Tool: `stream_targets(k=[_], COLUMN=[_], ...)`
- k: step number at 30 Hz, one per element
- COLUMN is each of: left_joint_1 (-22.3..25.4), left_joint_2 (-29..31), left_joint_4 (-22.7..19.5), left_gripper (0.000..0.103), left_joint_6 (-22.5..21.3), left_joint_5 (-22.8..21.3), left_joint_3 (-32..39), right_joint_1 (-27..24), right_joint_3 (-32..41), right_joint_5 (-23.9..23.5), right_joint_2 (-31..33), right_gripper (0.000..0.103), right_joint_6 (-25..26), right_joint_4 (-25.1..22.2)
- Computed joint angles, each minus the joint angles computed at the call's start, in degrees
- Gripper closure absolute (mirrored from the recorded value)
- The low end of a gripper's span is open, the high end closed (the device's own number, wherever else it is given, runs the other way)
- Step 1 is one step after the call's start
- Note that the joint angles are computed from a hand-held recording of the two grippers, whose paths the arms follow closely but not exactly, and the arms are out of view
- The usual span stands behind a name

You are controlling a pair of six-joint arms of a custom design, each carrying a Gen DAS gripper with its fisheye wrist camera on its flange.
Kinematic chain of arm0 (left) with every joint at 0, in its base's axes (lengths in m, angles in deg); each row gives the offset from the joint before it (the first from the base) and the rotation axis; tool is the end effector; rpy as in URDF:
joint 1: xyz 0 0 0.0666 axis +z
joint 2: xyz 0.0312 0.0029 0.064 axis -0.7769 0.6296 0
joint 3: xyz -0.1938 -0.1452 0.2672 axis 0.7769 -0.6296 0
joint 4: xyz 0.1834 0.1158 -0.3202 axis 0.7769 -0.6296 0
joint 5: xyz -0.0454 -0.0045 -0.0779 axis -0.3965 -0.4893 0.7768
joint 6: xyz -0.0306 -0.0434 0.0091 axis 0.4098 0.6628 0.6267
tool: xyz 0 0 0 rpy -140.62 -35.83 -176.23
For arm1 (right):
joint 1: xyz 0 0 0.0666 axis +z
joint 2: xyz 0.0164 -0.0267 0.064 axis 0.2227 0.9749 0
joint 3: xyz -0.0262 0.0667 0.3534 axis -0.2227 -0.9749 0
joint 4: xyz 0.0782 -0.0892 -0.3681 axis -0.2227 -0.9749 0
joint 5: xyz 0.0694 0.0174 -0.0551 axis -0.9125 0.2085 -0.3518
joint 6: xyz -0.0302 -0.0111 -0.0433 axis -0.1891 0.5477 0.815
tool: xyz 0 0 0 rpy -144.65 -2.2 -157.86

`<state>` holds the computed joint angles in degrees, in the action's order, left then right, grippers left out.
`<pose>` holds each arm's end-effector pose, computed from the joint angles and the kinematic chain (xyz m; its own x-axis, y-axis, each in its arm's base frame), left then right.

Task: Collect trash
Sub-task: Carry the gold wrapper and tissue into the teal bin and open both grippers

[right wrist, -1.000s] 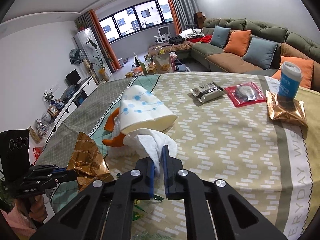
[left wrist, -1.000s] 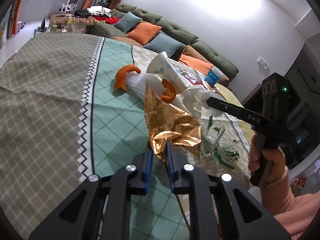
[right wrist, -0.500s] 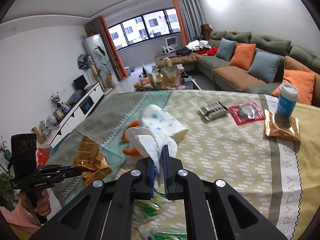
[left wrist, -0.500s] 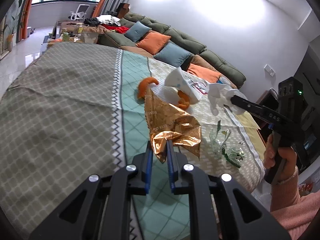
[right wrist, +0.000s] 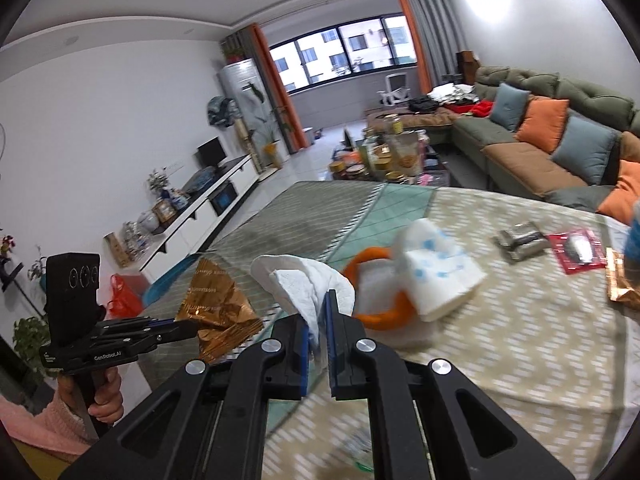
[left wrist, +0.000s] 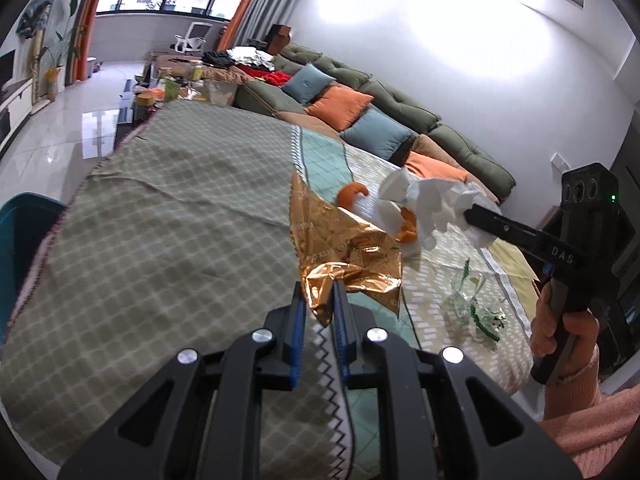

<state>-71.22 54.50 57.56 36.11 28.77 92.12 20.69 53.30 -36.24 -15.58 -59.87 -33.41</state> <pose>0.4932 -0.2038 0.2746 -0.6655 0.2547 -0.7016 0.6625 0.6345 -0.3980 0.3530 0.0524 0.3560 -0.5983 0.2390 -0.7648 -0.0427 0.9436 0.3283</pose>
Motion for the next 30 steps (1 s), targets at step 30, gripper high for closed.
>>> stream_targets(k=[30], left_joint_1=[14.1], left_joint_2=[-2.4], left_joint_4=[4.0], left_gripper=[0.088], left_joint_6=[5.8], left_joint_5=[-7.8], left_joint_3=[-0.8], right_joint_1=[10.4], right_joint_3=[23.1], right_joint_5=[-10.7], right_joint_2=[27.4], right_gripper=[0.096], right_joint_6=[1.2], right_joint_4=[3.1])
